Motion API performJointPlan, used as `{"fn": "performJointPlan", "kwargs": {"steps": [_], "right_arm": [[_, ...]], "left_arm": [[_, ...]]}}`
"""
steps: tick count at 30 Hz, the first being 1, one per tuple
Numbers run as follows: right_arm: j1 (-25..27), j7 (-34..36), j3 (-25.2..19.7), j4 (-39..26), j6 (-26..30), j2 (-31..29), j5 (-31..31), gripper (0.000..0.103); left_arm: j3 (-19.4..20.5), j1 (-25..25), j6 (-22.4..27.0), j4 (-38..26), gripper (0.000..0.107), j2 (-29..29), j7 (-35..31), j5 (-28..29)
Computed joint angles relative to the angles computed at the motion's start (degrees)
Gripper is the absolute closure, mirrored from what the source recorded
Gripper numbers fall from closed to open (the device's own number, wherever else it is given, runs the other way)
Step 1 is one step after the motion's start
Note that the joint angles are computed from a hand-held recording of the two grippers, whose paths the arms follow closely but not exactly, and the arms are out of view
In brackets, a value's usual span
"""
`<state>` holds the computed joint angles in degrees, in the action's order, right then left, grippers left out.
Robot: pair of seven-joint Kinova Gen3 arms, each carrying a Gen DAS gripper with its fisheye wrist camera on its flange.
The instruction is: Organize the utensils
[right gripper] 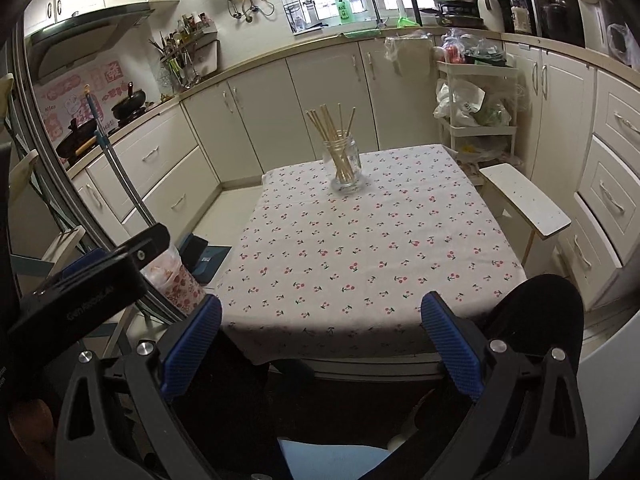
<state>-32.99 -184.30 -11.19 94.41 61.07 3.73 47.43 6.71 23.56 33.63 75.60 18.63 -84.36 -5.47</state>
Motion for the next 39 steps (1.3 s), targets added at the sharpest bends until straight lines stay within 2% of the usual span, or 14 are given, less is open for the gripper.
{"fn": "performJointPlan", "kwargs": {"steps": [16, 39], "right_arm": [[-1.8, -3.1, -1.9, 0.1, 6.2, -1.1, 1.7, 0.007], [-2.9, -4.4, -2.8, 0.0, 7.8, -1.3, 2.9, 0.007]], "left_arm": [[2.1, -1.0, -1.6, 2.7, 0.012, -2.4, -4.5, 3.8], [2.5, -1.7, -2.9, 4.4, 0.012, -4.2, -5.9, 5.6]]}}
